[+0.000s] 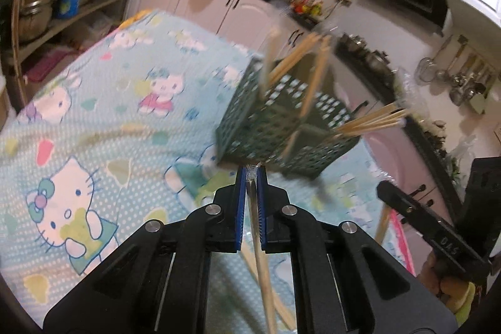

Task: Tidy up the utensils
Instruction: 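Lift both tools' chopsticks up and carry them over the green caddy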

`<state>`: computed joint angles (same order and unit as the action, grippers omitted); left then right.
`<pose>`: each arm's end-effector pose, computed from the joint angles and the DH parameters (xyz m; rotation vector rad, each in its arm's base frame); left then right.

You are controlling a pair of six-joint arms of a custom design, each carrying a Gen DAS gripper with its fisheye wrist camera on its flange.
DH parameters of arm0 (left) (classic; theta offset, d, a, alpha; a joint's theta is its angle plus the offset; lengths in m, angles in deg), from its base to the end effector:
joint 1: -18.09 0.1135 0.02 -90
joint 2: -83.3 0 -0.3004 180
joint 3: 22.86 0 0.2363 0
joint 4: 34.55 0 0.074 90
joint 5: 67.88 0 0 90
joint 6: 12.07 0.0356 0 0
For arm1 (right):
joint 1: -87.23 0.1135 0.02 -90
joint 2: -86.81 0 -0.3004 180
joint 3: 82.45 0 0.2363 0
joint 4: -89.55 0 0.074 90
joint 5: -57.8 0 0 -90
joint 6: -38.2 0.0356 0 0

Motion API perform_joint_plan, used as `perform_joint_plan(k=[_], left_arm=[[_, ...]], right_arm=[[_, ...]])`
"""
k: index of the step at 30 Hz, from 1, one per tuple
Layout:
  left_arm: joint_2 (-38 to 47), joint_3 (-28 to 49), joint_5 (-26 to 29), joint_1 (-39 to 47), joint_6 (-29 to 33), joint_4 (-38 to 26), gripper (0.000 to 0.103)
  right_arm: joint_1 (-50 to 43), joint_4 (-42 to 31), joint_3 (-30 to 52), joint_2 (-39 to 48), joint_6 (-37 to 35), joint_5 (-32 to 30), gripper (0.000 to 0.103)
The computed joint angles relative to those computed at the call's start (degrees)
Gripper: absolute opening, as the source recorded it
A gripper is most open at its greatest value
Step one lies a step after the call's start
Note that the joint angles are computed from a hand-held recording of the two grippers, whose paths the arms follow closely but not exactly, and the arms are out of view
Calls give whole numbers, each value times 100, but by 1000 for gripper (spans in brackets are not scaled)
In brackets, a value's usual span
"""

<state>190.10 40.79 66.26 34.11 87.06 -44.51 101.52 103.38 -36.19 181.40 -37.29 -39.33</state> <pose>0.3327 0.0697 0.1599 0.1694 2.2765 -0.7309 0.2811 0.0762 0.1745 -0.0678 2.1975 0.4201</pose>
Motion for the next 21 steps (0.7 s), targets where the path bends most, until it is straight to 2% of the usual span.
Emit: perform_joint_plan(k=[21], left_arm=[[-1334,124,483,-428,-277,-142,2]], right_arm=[[-100,239,-455,-1541,-48,150,6]])
